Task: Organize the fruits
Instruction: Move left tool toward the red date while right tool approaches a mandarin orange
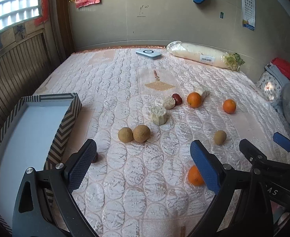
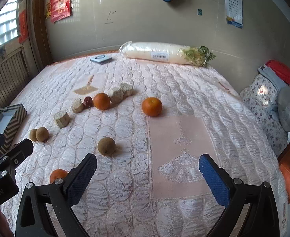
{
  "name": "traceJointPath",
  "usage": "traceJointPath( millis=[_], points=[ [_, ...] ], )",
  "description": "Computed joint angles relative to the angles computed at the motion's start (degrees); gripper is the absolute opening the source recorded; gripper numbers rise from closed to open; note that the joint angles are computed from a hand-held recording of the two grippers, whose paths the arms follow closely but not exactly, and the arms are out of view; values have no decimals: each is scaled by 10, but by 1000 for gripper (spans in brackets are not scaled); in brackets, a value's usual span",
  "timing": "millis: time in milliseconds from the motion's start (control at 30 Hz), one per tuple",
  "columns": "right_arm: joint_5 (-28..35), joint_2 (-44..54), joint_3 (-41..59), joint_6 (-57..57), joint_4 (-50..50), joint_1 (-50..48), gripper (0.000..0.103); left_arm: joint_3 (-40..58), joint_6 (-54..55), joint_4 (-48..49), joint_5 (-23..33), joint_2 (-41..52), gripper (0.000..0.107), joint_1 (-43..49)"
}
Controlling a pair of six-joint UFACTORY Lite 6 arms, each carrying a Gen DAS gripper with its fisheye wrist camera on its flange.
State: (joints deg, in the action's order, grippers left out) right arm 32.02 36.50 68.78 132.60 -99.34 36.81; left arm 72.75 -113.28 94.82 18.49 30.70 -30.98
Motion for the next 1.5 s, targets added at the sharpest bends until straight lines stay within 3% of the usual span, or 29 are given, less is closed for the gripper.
traceJointPath(
  millis=[167,333,700,1500],
  points=[
    [38,-67,-68,56,-35,25,103,-66,-112,107,-7,-64,96,-2],
    [68,-100,-98,53,-15,57,103,-117,-159,150,12,-113,96,-16],
    [128,-109,-91,26,38,127,103,-194,-127,101,67,-187,96,-46],
    [118,-82,-70,-1,72,130,103,-196,-108,79,30,-186,96,-36]
  ],
)
